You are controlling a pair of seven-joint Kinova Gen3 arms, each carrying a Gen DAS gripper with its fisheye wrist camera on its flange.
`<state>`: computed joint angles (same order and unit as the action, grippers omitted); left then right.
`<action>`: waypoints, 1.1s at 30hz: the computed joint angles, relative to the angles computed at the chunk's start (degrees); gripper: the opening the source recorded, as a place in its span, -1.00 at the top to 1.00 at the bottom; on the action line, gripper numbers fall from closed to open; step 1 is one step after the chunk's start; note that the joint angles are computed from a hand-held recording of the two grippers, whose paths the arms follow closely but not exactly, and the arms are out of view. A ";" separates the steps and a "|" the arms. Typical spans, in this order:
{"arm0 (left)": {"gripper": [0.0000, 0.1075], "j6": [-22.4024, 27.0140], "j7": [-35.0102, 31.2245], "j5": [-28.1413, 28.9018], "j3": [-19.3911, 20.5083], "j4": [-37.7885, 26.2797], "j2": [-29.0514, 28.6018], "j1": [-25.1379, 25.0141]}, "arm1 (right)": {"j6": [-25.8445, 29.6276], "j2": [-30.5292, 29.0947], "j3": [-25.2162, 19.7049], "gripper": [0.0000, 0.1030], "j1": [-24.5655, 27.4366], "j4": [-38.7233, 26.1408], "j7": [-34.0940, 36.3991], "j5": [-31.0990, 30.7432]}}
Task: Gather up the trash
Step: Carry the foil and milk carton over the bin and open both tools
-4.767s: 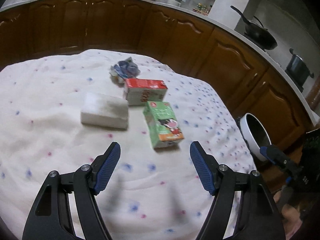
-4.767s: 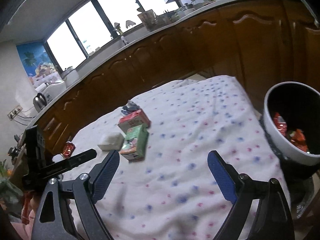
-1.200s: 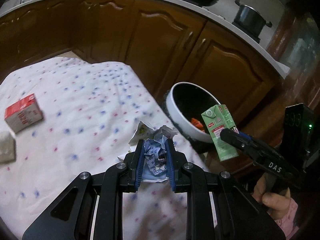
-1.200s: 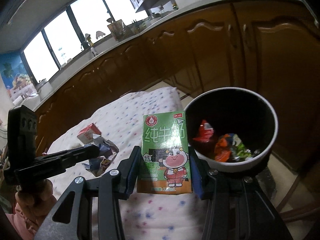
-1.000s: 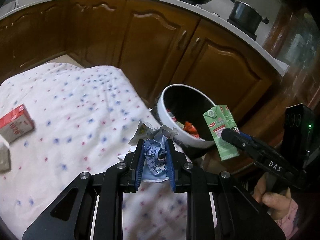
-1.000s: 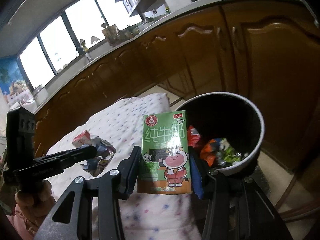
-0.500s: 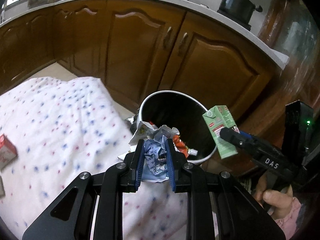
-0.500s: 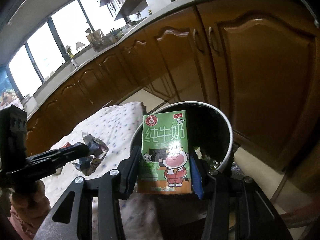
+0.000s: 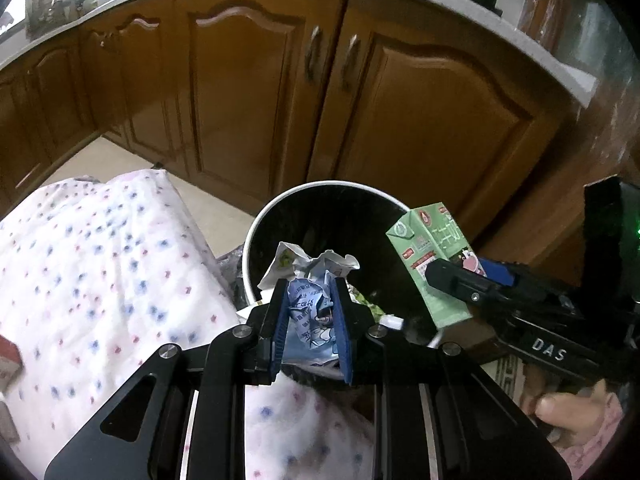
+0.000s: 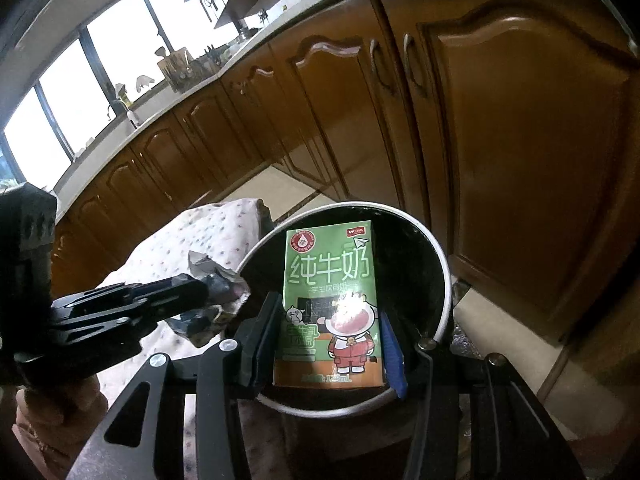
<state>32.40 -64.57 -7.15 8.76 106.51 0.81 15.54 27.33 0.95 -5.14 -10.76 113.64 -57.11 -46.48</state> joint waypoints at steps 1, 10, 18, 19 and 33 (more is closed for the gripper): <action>0.64 0.15 0.19 -0.18 0.01 -0.32 0.51 0.02 | 0.07 0.48 0.05 0.10 0.00 -0.23 -0.20 0.37; 0.63 0.18 1.22 -2.10 -0.39 -1.71 3.33 1.57 | -0.05 2.21 -0.83 0.10 1.18 -0.92 -1.70 1.99; 0.58 0.95 0.73 -1.21 -0.86 -2.67 4.90 2.16 | 0.37 2.79 -1.17 0.09 1.55 -1.87 -3.60 3.83; 0.55 1.01 0.41 -0.88 -0.93 -2.70 4.99 2.05 | 0.39 2.82 -1.24 0.09 1.49 -1.97 -4.13 4.27; -0.22 -1.42 -0.60 3.45 -1.40 2.74 -1.34 -0.55 | 0.26 -0.48 -0.46 -0.23 2.72 1.13 2.76 -5.57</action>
<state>30.98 -65.17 -3.70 7.36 109.25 -0.53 15.00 27.59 0.47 -5.60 -8.05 114.77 -54.35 -52.05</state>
